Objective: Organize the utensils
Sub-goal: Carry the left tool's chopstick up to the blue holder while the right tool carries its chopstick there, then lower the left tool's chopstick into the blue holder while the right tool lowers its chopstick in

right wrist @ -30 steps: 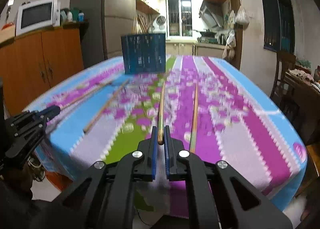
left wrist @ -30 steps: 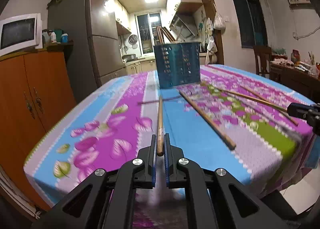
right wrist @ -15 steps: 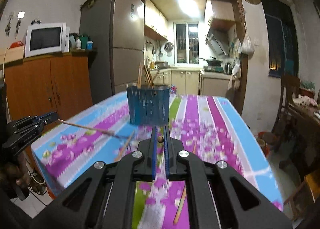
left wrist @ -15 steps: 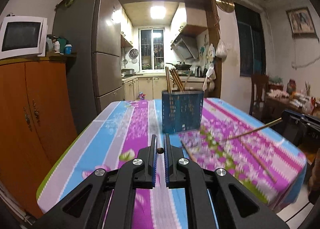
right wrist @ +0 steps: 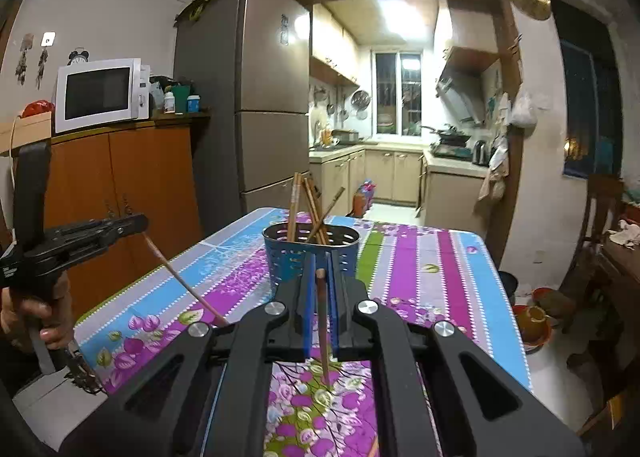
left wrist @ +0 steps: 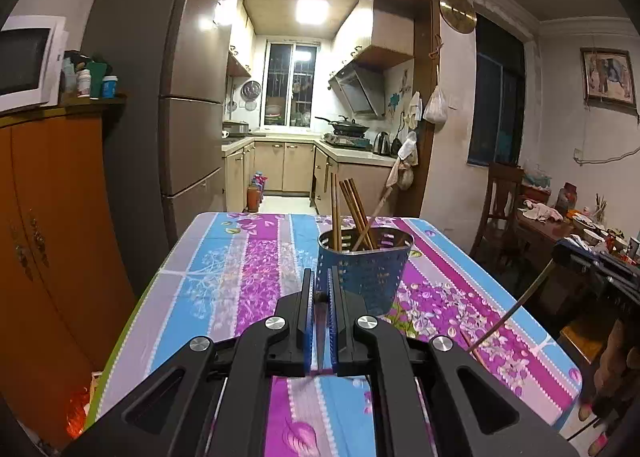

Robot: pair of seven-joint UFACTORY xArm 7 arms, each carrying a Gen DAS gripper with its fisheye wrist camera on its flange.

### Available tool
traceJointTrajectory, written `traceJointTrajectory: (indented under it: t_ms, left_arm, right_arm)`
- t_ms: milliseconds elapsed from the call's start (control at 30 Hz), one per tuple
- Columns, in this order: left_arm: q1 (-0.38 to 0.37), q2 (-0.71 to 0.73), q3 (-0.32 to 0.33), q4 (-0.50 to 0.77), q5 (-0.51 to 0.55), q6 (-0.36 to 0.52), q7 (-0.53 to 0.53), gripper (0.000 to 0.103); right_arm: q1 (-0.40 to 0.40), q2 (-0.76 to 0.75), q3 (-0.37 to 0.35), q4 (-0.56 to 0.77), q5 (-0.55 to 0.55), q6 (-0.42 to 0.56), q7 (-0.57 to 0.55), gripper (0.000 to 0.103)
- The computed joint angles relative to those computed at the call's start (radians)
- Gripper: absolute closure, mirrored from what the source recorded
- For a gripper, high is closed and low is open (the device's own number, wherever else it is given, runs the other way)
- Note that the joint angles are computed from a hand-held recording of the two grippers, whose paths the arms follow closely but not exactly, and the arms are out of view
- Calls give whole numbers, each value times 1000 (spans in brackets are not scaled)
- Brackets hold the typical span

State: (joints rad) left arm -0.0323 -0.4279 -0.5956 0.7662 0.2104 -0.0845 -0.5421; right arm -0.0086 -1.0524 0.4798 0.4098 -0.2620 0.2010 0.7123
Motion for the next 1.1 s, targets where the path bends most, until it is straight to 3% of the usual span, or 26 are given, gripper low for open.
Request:
traceJointTrajectory:
  t_ms: [333,633,800,967,1100]
  left_arm:
    - [-179,106,149,134,10,98,52,96]
    - [-224,142,179,200,47,127,52,96]
    - [-200,166,153,257,98,135,26,95]
    - [-231,258,184,431,118,174,29,95]
    - [-249,368,190,629,231,238,-36,95]
  right_arm:
    - [45,162,-91,112,35,9,-62,98]
    - [80,197,-121,151,62,50,-89,98]
    - [68,205,-130,188,59,55,-101,98]
    - [27,258,-149,297,52,28,-129,98]
    - [-8,341,-160,407,48,4,-158,98]
